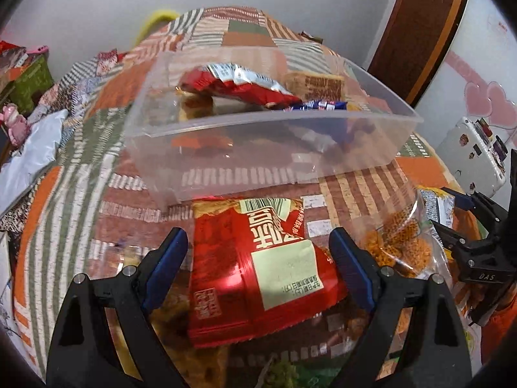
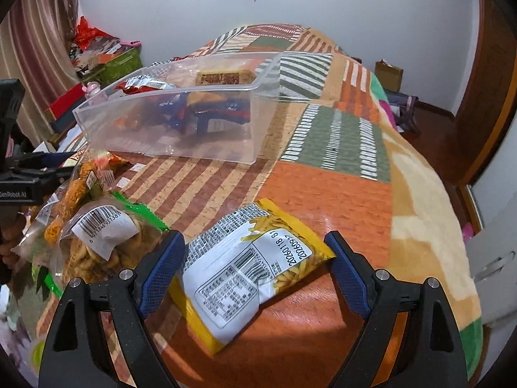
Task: Organize snacks
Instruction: 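Grasp the white-and-yellow packet with the right tool while the left tool grasps the red packet, then carry both packets into the clear box and open both tools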
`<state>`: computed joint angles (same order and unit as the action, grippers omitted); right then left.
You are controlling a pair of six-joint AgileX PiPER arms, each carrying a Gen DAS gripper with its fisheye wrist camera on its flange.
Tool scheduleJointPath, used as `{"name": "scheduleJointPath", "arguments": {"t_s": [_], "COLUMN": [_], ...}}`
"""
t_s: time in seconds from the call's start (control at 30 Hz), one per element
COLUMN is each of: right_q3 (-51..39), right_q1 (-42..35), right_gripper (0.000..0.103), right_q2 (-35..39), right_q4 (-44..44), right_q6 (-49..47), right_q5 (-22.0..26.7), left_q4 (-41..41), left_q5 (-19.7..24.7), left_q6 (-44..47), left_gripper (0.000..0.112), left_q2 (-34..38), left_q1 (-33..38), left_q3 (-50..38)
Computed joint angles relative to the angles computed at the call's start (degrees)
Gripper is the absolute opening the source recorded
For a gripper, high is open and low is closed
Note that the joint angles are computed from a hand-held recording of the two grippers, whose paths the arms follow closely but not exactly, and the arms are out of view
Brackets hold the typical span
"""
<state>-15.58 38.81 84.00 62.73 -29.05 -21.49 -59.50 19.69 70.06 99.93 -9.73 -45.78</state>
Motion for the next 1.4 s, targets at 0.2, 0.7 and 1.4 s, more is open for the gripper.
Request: {"name": "scheduleJointPath", "arguments": {"t_s": [0.2, 0.7, 1.4], "right_q3": [0.1, 2.3, -0.3], "right_q1": [-1.7, 1.6, 5.1], "right_gripper": [0.074, 0.029, 0.021], "right_q2": [0.3, -4.6, -13.6], "right_q4": [-7.7, -9.1, 5.0], "right_q6": [5.5, 9.2, -6.9], "right_q5": [1.3, -0.5, -3.5], "left_q4": [-7.0, -16.2, -20.9], "left_q5": [2.4, 2.1, 4.8], "left_q6": [6.6, 17.7, 21.3], "left_gripper": [0.083, 0.066, 0.065], "left_q2": [1.3, -3.8, -17.3], "left_q1": [1.8, 3.1, 6.8], "left_q3": [0.2, 5.8, 9.6]}}
